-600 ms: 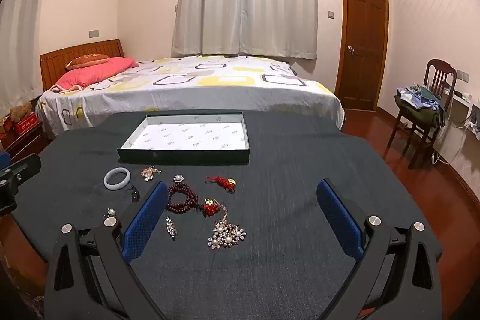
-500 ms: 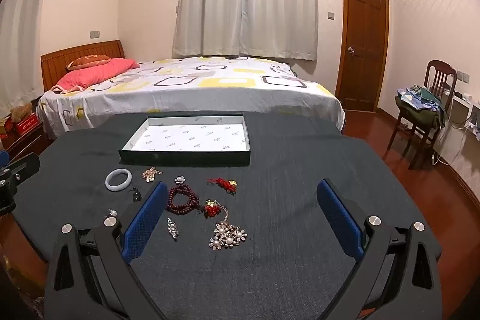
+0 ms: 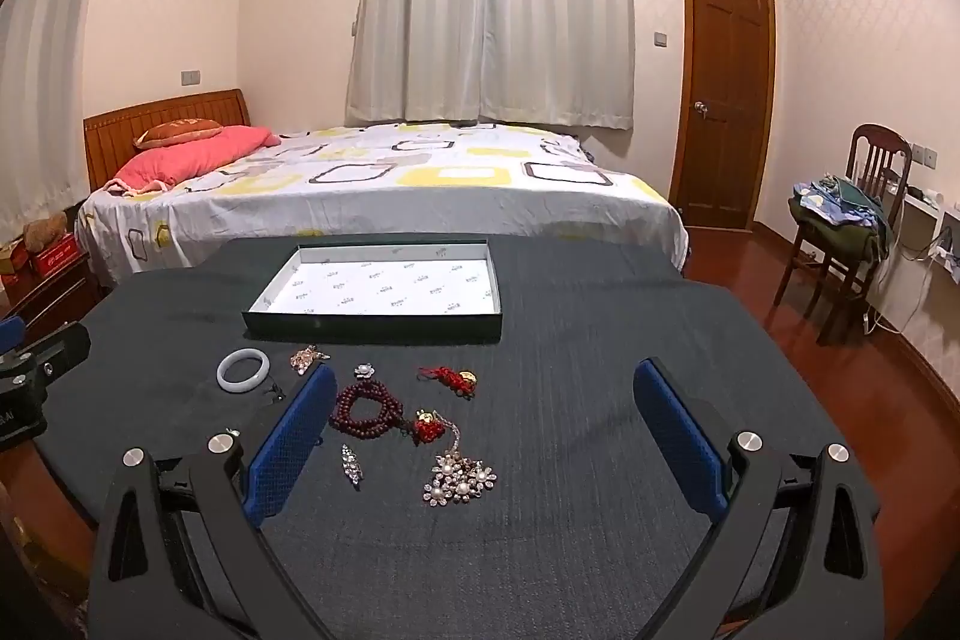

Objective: Organize jewelry

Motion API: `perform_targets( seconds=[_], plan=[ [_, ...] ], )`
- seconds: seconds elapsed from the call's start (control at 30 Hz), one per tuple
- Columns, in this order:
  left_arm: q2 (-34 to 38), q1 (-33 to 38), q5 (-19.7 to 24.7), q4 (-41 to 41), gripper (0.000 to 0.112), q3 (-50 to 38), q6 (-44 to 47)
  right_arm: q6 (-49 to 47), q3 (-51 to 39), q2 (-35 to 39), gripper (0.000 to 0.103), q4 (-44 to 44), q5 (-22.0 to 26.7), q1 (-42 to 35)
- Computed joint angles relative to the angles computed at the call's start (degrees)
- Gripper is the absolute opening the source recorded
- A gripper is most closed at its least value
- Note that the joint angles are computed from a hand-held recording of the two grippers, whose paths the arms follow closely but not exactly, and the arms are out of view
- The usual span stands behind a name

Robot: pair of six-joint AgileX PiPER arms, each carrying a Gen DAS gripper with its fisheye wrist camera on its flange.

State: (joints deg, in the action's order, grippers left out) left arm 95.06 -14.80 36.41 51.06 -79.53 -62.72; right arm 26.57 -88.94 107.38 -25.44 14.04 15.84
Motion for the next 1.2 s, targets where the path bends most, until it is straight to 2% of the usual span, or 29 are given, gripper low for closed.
perform_targets(
  seconds=[0.33,1.2],
  plan=[
    [-0.2,0.4,-1.5,1.5,0.099,2.4,-2.8,0.8,0.3,-0.3,0.096,-0.5,-0.1,0.2],
    [-0.8,1.5,-2.7,1.1,0.099,3.5,-2.2,2.7,0.6,-0.2,0.096,-2.1,-0.5,0.4]
  ],
)
